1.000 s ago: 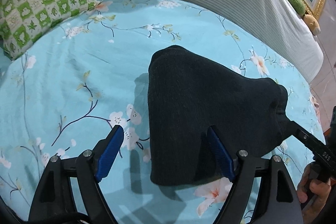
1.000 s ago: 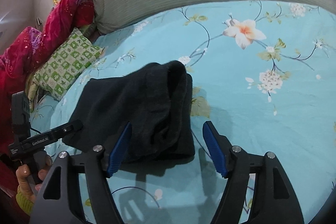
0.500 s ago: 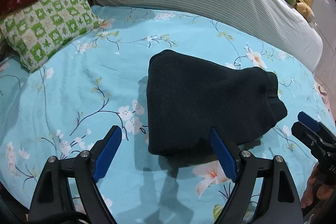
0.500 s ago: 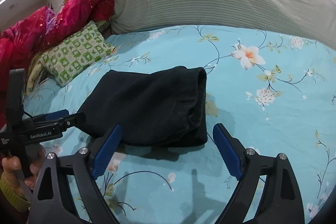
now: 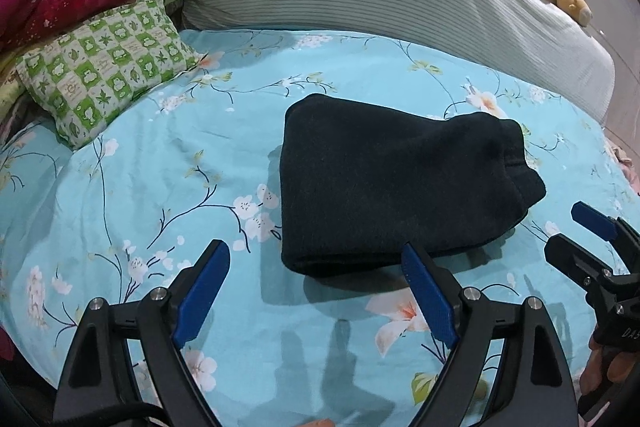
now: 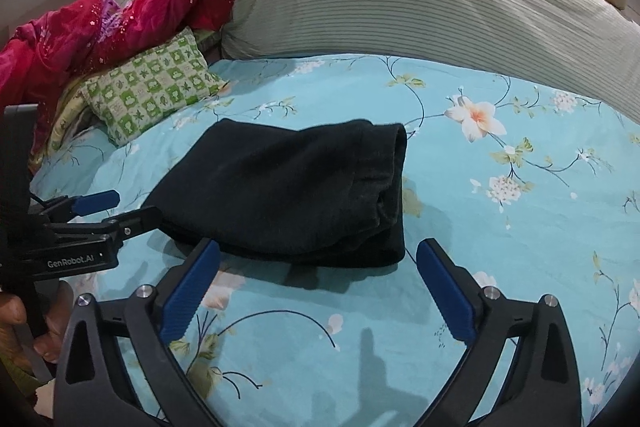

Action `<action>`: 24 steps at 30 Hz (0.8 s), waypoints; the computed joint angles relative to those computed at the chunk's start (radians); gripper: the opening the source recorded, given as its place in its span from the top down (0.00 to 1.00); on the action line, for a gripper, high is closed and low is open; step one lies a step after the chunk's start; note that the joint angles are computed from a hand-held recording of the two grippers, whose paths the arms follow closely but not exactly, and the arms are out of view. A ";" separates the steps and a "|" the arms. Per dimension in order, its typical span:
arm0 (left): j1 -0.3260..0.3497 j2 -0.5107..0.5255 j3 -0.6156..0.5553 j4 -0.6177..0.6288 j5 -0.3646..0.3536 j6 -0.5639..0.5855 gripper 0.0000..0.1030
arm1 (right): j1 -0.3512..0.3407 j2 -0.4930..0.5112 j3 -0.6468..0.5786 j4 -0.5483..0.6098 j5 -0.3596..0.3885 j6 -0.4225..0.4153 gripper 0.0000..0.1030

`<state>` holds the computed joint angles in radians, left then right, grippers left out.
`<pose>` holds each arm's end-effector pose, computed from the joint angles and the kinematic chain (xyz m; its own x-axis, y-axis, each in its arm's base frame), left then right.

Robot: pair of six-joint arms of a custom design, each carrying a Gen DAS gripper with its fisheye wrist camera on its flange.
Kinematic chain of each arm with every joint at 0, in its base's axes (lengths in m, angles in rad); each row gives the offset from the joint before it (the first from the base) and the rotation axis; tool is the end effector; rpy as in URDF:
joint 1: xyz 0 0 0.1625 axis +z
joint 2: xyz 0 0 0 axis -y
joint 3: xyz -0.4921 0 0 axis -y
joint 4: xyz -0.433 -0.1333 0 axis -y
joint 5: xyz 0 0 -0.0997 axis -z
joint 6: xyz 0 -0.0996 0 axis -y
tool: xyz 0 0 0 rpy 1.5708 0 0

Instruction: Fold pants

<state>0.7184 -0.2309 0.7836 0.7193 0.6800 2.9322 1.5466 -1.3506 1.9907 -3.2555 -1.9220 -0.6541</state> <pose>-0.4415 -0.6659 -0.0414 -0.7229 0.1849 -0.6657 0.5819 0.6824 -0.4424 0.0848 -0.5879 0.4233 -0.7466 -0.0515 0.6633 -0.5571 0.5932 -0.5811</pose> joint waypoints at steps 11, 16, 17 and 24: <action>-0.004 -0.013 0.073 -0.101 -0.020 0.080 0.12 | -0.022 0.010 0.026 -0.058 0.029 -0.018 0.03; -0.008 -0.019 0.103 -0.150 -0.043 0.124 0.11 | -0.037 0.026 0.041 -0.120 0.057 -0.052 0.00; -0.009 -0.020 0.107 -0.158 -0.047 0.128 0.11 | -0.040 0.029 0.042 -0.128 0.060 -0.054 0.00; -0.012 -0.002 0.089 -0.139 -0.085 0.129 0.10 | -0.051 0.045 0.038 -0.134 0.054 -0.056 0.00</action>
<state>0.7062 -0.2327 0.8721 0.5804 0.5948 3.0612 1.4958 -1.3052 2.0287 -3.3896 -1.8678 -0.7105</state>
